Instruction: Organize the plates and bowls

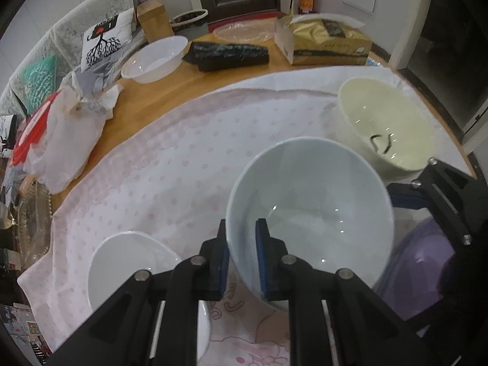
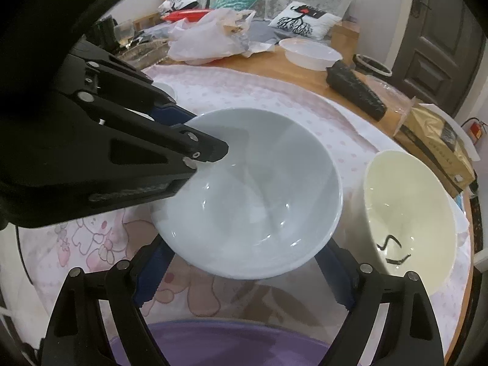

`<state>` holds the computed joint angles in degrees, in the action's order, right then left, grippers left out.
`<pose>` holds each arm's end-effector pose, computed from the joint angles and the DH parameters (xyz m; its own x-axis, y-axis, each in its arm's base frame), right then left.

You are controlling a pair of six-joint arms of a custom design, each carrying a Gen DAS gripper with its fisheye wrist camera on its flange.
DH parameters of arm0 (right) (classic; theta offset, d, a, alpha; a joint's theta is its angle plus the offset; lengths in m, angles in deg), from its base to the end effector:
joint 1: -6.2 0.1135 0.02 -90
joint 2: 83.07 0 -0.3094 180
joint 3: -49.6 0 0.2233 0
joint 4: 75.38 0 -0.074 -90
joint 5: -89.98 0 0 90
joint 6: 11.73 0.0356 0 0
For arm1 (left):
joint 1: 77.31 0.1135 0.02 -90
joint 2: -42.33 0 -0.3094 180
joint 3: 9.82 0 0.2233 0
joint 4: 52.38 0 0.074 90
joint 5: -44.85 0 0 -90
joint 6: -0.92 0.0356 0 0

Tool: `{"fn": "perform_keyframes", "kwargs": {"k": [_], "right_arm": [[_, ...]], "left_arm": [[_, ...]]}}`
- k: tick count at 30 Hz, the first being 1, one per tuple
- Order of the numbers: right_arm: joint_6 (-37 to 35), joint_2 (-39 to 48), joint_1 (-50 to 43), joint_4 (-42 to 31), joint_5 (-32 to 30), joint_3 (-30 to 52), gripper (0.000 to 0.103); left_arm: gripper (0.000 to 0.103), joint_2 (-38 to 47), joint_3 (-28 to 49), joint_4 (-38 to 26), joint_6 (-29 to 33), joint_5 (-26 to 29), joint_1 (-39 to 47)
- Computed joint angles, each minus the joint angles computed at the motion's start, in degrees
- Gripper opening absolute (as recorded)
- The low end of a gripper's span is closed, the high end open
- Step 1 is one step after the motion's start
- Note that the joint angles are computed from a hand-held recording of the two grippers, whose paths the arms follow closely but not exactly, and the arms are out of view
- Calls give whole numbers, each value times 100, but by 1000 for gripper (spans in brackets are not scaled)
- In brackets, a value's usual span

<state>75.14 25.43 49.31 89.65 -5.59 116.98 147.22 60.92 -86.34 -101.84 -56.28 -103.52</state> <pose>0.2513 0.2400 0.1692 -0.5657 -0.6040 -0.5615 -0.7517 0.6576 0.0500 0.2945 -0.1373 0.1861 -0.8934 0.1982 -0.4032 0.1758 0.9801 0.0923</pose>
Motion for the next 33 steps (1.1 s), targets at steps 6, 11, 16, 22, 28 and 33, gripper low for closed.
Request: {"fn": "perform_keyframes", "kwargs": {"k": [6, 11, 16, 22, 28, 33], "right_arm": [[120, -442, -97, 159, -53, -183, 86], [100, -844, -217, 73, -77, -227, 86], [33, -1184, -483, -33, -138, -277, 86], [-177, -1411, -1045, -136, -296, -328, 86], [-351, -1369, -1610, -125, -444, -369, 86], [-447, -1096, -1943, -90, -573, -338, 86]], "left_arm": [[13, -345, 306, -448, -144, -360, -241], [13, -485, 726, -831, -220, -545, -415], [13, -392, 1265, -1142, -400, -717, -662], [13, 118, 2181, -1438, -474, -808, -962], [13, 789, 3082, -1657, -546, -763, -1121], [13, 1387, 3752, -1905, -524, -829, -1198]]}}
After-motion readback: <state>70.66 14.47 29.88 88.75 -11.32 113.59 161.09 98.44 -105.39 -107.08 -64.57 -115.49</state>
